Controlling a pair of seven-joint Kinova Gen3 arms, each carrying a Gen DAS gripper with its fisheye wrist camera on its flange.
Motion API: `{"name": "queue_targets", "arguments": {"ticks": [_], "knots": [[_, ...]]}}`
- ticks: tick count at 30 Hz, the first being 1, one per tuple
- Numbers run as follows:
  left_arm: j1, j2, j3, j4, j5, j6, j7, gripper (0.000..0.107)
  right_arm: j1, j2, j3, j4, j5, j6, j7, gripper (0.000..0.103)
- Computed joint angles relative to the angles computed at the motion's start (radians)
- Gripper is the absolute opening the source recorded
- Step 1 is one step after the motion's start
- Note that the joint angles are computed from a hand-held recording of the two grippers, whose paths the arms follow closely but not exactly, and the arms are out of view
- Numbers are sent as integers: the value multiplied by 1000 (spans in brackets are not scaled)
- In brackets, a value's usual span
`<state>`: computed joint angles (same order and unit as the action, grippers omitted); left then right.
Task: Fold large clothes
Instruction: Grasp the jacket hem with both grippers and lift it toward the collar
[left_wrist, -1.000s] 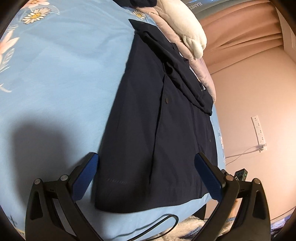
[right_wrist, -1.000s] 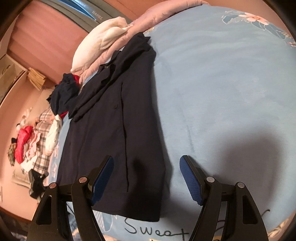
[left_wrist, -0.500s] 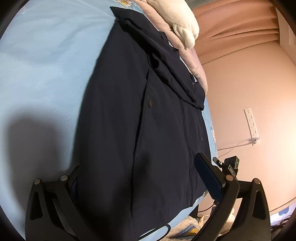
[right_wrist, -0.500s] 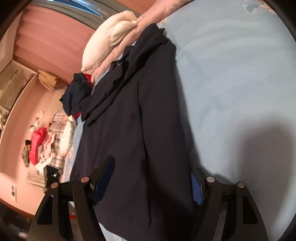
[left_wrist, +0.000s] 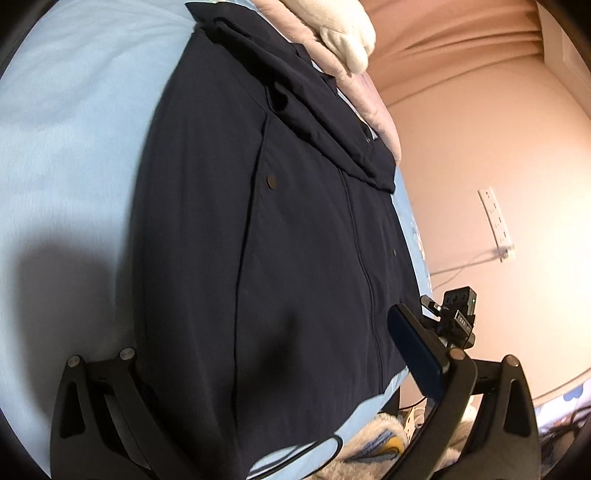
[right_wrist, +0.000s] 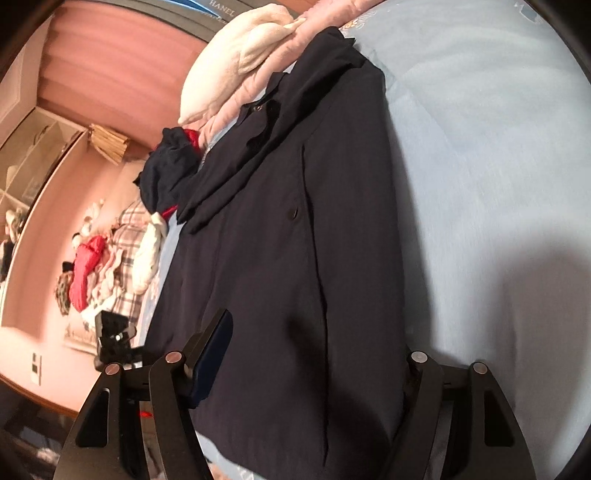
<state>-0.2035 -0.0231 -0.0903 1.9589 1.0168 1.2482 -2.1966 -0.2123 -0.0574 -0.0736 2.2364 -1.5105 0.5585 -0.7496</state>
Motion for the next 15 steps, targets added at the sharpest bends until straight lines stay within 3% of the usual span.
{"name": "queue_targets", "arguments": {"ticks": [9,15], "knots": [[-21,-38,-32,64,25,55,-34,101,4,-39,6,43,11,54,-11,73],[-8,-33,-20,64,32,16,-17,101,-10,-16,-2,22,3,30,-24,73]]}}
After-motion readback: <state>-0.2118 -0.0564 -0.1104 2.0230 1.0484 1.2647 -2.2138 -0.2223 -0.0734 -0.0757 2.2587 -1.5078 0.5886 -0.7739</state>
